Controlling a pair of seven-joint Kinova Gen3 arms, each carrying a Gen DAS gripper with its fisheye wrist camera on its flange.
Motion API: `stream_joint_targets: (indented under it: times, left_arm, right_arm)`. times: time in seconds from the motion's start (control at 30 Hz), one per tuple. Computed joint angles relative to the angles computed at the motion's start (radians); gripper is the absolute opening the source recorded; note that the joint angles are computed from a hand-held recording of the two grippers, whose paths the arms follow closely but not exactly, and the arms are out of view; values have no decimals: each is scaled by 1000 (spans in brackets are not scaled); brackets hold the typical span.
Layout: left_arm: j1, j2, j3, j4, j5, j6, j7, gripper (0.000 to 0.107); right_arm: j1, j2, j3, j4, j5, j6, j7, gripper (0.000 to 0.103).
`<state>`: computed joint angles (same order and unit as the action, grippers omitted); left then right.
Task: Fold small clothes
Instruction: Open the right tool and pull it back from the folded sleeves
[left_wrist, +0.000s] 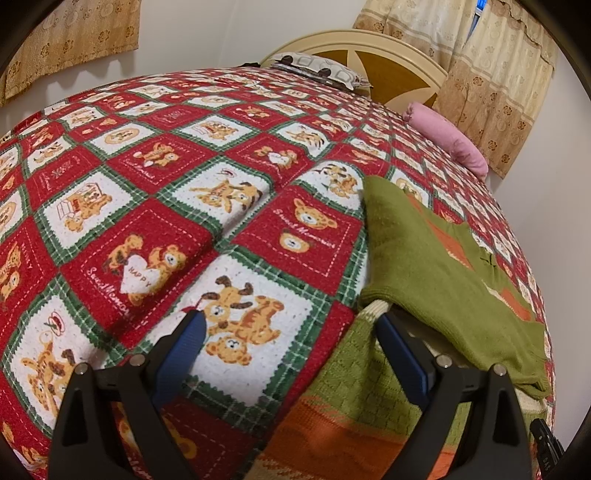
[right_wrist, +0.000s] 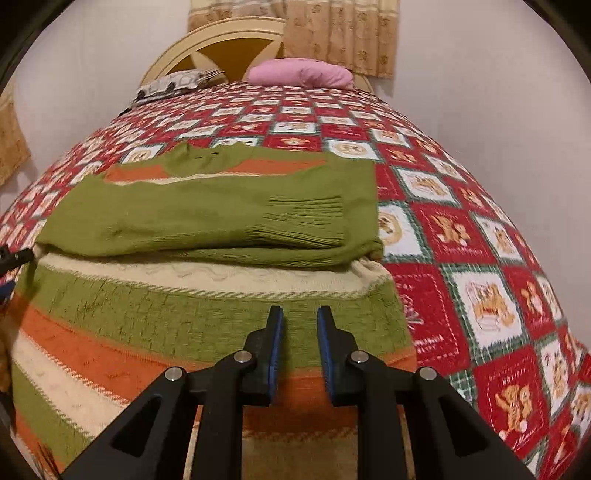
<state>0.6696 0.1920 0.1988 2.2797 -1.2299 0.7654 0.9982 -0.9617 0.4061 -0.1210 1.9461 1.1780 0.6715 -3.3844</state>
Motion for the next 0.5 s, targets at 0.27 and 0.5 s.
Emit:
stream_joint_targets:
  times: [0.27,0.5]
  left_arm:
    - [0,0,0,0,1,0,-1,96]
    - [-1,0,0,0,1,0,-1,96]
  right_arm:
    - [2,-1,-2,14,21,-12,-40,19]
    - [7,-5,-3,25,36,-25,-65,20]
